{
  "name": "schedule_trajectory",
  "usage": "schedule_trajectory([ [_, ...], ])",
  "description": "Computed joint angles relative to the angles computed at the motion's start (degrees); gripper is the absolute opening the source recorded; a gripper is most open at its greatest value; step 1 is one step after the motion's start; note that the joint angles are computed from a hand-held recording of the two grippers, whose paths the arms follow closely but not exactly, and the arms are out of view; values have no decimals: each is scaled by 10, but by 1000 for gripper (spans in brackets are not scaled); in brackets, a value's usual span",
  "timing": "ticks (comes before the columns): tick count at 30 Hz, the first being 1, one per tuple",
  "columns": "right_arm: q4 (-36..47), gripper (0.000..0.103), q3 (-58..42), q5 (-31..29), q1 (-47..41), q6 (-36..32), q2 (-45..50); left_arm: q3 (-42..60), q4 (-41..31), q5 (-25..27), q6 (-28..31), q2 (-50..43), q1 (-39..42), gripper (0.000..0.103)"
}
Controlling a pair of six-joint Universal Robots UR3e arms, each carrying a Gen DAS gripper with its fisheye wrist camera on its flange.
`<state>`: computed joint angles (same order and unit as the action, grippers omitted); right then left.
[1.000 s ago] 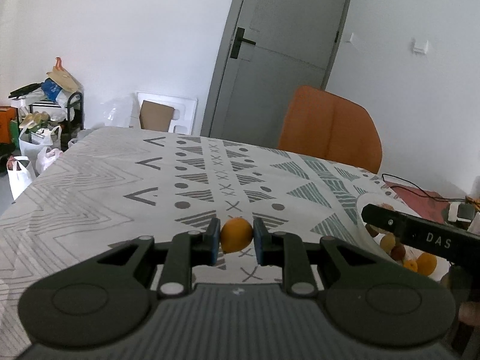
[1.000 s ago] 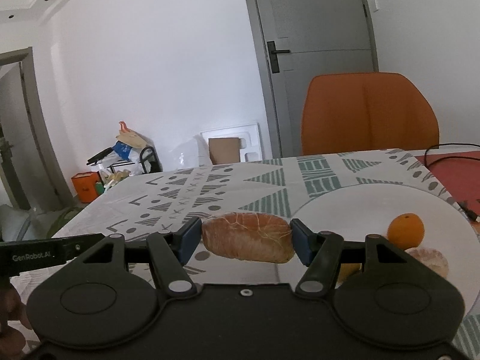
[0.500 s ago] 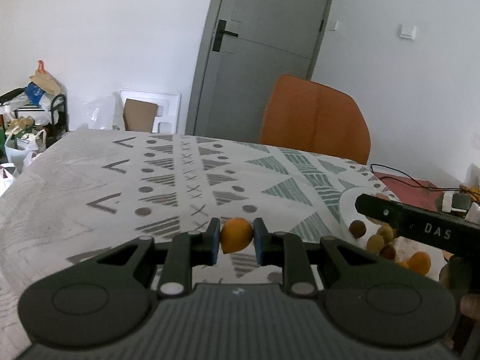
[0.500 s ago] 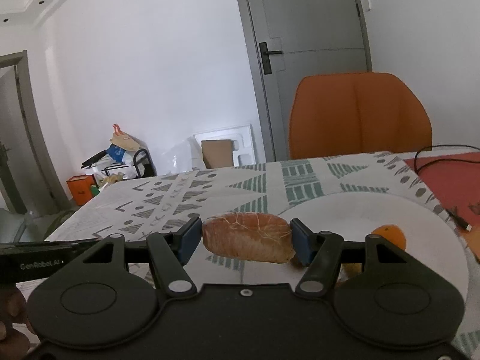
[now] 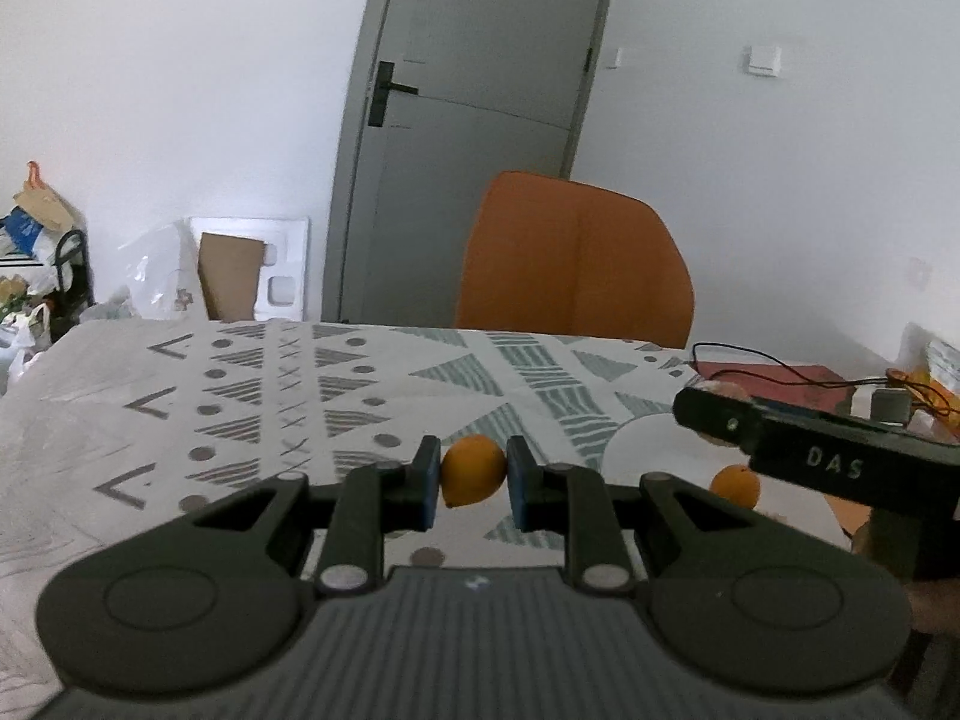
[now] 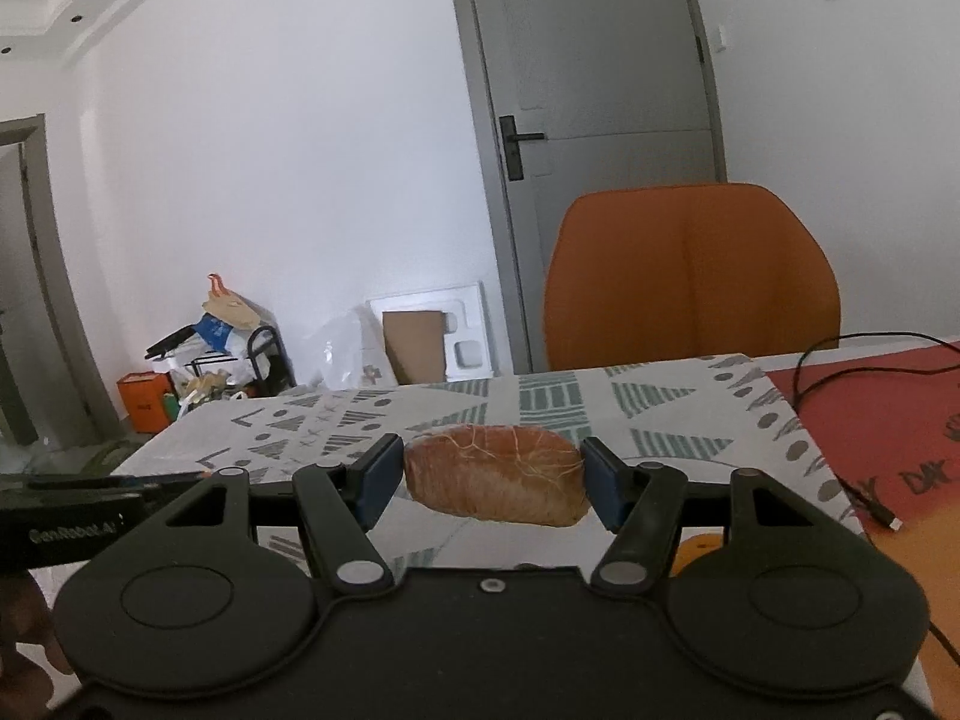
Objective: Organize fruits
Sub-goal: 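Carry the bread roll with the right tool while the left tool carries the tangerine to the bowl, then open both tools to drop the bread roll and tangerine into the bowl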
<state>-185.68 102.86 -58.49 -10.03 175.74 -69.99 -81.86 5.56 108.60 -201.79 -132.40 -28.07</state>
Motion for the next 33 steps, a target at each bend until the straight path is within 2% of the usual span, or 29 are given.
schedule_trajectory([
  [16, -22, 62, -31, -2, -43, 11, 67, 190, -99, -25, 23, -102, -15, 22],
  [18, -46, 71, -34, 15, -49, 15, 79, 218, -113, -29, 24, -118, -16, 22],
  [19, -46, 80, -35, 15, -49, 14, 79, 231, -120, -30, 24, -126, -17, 22],
  [20, -52, 84, -32, 14, -50, 13, 78, 237, -123, -32, 24, -130, -17, 22],
  [33, -6, 84, -5, 47, -108, 57, 31, 334, -178, -38, 31, -177, -28, 22],
])
